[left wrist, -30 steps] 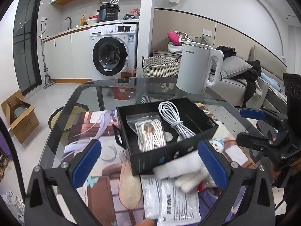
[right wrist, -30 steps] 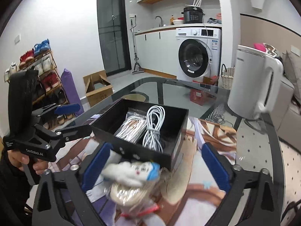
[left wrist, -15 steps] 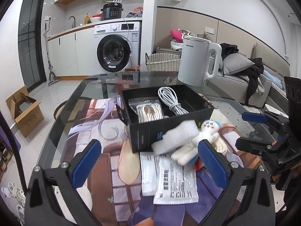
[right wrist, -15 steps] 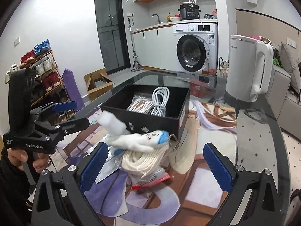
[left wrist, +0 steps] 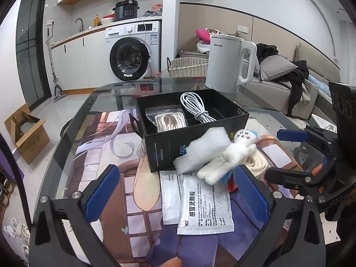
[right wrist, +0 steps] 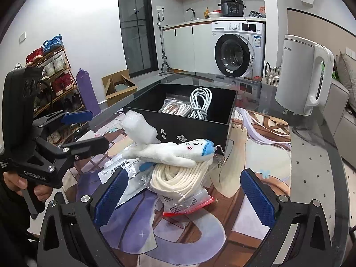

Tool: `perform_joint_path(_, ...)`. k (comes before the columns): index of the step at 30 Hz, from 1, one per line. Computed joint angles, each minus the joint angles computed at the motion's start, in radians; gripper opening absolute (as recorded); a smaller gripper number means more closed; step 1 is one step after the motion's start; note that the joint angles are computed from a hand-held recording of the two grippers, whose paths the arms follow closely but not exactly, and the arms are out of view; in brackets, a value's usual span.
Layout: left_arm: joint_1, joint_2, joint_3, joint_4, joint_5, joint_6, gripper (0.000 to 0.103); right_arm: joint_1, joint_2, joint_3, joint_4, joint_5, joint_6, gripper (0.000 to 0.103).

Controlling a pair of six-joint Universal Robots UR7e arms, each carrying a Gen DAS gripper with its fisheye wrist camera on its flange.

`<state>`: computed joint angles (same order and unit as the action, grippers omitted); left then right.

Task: Organize soft objects
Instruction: 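Move the right gripper to the bagged cream rope and grasp it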

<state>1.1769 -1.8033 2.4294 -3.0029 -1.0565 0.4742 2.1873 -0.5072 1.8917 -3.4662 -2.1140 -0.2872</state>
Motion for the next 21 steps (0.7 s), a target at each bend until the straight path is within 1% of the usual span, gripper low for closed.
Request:
perform_joint_path(3,-0.002,0.002,0.002,-0.001,0.001,-0.001,0.103,0.002,0.009,-0.010,0.011,-0.019,-0.007,0.102)
perform_joint_path(8,0.003,0.007,0.004,-0.013,-0.004,-0.003,0.103,-0.001,0.016,-0.022,0.045,-0.020,0.012,0.102)
perform_joint_path(13,0.013,0.011,-0.003,-0.010,-0.010,-0.015,0.103,-0.001,0.029,-0.039,0.056,-0.023,0.013,0.102)
perform_joint_path(16,0.018,0.011,-0.006,-0.011,-0.016,-0.016,0.103,0.002,0.045,-0.056,0.065,-0.039,0.004,0.102)
perform_joint_path(21,0.022,0.011,-0.008,-0.014,-0.022,-0.009,0.103,-0.003,0.060,-0.081,0.094,-0.052,0.024,0.102)
